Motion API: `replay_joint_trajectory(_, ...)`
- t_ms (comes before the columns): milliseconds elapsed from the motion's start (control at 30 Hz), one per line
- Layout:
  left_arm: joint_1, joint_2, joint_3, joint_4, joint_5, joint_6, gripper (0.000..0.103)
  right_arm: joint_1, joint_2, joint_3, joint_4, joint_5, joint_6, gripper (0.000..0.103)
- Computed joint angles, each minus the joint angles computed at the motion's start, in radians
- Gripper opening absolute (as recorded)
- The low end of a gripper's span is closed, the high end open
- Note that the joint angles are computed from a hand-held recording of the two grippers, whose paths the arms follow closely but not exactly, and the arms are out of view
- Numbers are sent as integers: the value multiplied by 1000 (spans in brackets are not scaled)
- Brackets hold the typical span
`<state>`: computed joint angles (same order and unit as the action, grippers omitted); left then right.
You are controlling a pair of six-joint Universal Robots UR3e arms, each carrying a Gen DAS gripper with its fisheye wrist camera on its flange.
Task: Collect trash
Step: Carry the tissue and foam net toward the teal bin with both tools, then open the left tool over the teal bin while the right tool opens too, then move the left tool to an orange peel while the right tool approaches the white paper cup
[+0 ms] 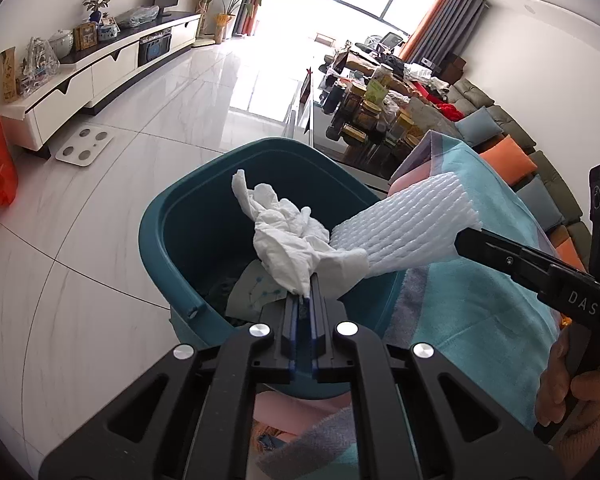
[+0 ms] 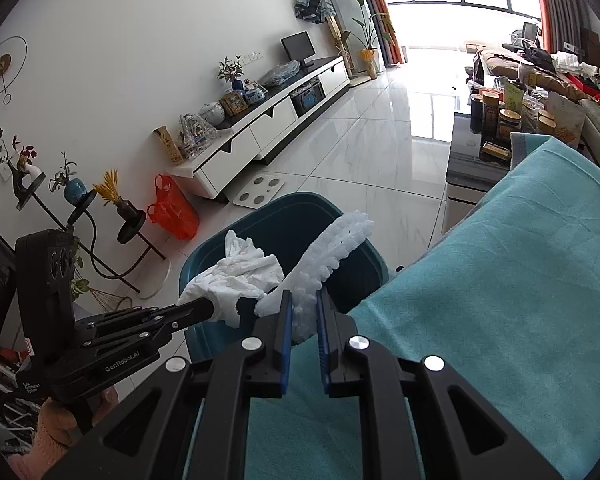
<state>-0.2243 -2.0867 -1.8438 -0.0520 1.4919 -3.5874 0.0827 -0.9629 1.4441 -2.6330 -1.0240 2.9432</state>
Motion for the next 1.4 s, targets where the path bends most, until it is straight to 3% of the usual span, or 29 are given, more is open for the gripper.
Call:
replay_joint_trajectory(167,-7,-46,64,-34,12,4,6,31,35,-55,28,-24,0,15)
replay_joint_trajectory(533,-42,-38,51,40,53,-27,34,3,10,-12,7,-3,1,25)
replay_joint_trajectory(600,-61,-16,33,65,77,-32,43,-12,-19,24,-9,18,-2,25)
replay_joint_trajectory(900,-239,24,51,204,210,-12,78,-188,-308,395,-168,159,-67,42)
replay_joint_trajectory(1067,-372,-63,233,186,208,66,84,-398,-576,690,-216,233,-152,47)
replay_joint_trajectory(1233,-471,-240,569,1,151,117,85,-721,-912,942,-46,337,-326,48)
replay_joint_trajectory(1333,-517,-351,763,-104,100,139,85,-937,-1126,1020,214,387,-492,48)
replay_joint_trajectory(1400,-548,-427,900,-180,75,159,85,-1107,-1277,1030,489,418,-660,48)
